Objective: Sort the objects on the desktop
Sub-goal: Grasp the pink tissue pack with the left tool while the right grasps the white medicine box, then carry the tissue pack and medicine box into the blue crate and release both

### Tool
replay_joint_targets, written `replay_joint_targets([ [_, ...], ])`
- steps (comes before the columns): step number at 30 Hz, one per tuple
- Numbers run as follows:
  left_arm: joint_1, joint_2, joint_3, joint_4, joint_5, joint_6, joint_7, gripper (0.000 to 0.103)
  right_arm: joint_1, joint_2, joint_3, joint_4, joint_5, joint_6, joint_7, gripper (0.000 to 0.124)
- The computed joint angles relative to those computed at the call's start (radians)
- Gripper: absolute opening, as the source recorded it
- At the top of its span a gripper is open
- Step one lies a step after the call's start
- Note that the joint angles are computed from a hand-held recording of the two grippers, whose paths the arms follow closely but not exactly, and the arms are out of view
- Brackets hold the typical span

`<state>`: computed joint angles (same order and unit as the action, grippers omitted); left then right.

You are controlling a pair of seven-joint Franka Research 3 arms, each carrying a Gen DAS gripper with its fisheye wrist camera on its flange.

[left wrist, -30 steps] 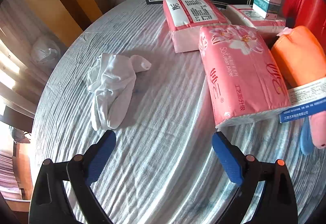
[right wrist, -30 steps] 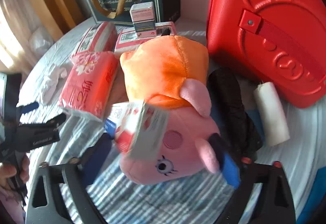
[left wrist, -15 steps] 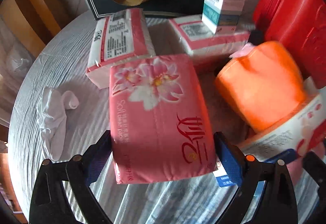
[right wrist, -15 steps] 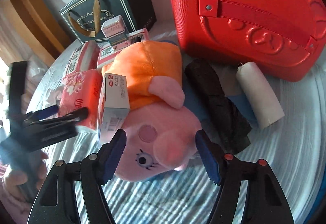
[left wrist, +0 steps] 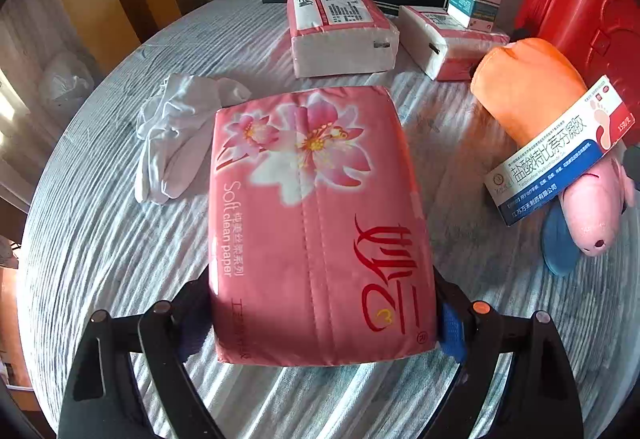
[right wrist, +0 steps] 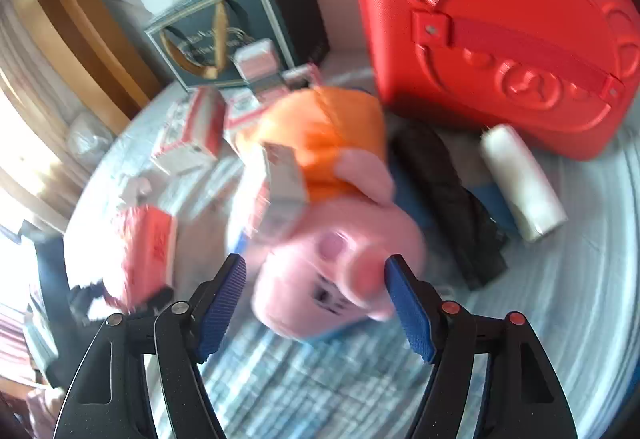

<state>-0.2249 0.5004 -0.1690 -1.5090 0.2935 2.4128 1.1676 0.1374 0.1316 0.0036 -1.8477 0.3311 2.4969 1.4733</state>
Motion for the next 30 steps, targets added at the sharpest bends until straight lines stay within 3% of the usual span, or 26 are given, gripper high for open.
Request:
replay_joint_targets([
  [8, -0.034, 0.067, -0.002, 0.109, 0.013, 0.07, 0.012, 0.09, 0.013, 0.085, 0.016, 0.082, 0.039, 0.053, 0.009, 0.063],
  [9, -0.042, 0.076, 0.0, 0.125, 0.019, 0.07, 0.014, 0.09, 0.013, 0.092, 0.017, 0.088, 0.043, 0.055, 0.007, 0.056],
  [10, -0.051, 0.086, 0.003, 0.142, 0.026, 0.067, 0.013, 0.09, 0.014, 0.103, 0.019, 0.1, 0.043, 0.057, 0.003, 0.037],
  [14, -0.069, 0.097, 0.019, 0.168, 0.02, 0.076, 0.033, 0.09, 0.024, 0.087, 0.027, 0.081, 0.033, 0.09, -0.038, 0.031],
  [17, -0.05, 0.031, 0.003, 0.083, 0.033, 0.113, 0.024, 0.09, 0.032, 0.043, 0.032, 0.039, 0.04, 0.116, -0.062, 0.023],
  [24, -0.026, -0.153, -0.017, -0.107, 0.024, 0.192, 0.007, 0.09, 0.06, -0.139, 0.027, -0.108, -0.036, 0.195, -0.028, 0.022],
  [30, -0.012, -0.351, -0.041, -0.29, 0.018, 0.288, 0.015, 0.09, 0.016, -0.401, 0.087, -0.301, -0.257, 0.315, 0.145, 0.022],
])
